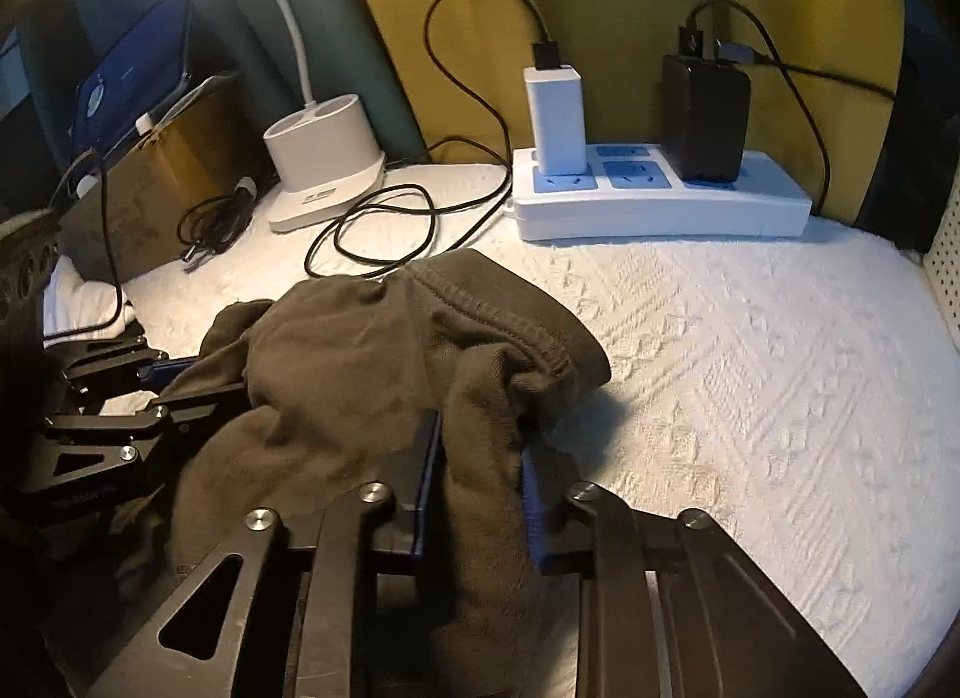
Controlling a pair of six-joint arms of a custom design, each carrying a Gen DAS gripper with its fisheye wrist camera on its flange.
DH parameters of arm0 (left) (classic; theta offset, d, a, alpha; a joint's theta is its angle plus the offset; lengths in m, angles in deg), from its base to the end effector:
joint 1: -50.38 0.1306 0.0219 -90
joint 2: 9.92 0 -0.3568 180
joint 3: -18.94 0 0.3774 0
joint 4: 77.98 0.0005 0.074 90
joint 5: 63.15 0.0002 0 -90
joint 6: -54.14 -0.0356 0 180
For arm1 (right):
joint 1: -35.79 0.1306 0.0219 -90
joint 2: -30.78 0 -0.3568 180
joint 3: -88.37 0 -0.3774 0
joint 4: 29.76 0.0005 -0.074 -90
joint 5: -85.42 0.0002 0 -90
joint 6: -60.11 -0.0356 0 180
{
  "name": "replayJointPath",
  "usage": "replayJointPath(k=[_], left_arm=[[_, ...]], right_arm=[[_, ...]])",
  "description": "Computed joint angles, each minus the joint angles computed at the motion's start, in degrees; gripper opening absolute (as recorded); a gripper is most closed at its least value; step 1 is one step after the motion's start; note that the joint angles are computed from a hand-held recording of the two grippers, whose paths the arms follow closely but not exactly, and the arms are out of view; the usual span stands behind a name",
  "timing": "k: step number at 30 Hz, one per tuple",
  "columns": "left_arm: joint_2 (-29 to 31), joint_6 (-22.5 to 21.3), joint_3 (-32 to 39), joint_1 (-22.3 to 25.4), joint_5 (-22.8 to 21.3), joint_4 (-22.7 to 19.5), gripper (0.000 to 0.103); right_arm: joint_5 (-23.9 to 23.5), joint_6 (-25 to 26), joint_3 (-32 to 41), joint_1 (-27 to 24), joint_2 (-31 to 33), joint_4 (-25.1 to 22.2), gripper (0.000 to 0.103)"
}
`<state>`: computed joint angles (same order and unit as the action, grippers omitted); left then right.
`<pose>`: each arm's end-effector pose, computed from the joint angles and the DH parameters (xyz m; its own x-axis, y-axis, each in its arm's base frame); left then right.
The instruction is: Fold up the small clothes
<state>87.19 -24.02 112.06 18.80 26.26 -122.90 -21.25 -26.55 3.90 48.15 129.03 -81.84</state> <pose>0.4382 -0.2695 0.3757 -0.7347 0.2108 -0.6449 0.3751 0.9182 -0.1273 0.4983 0.1191 0.3773 -0.7755 -0.2271 -0.5891 -0.4125 0.8887 0.2004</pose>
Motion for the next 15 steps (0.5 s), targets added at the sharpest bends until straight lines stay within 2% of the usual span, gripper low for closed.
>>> replayJointPath(k=[7, 15], left_arm=[[-3.5, 0.6, -0.6, -1.4, -1.9, 1.8, 0.020], [-10.3, 1.6, -3.4, -3.9, -5.6, 4.8, 0.020]], right_arm=[[2.1, 0.1, -1.7, -0.4, -5.4, 1.3, 0.019], [3.2, -1.3, -5.5, -0.3, -14.5, 2.5, 0.019]])
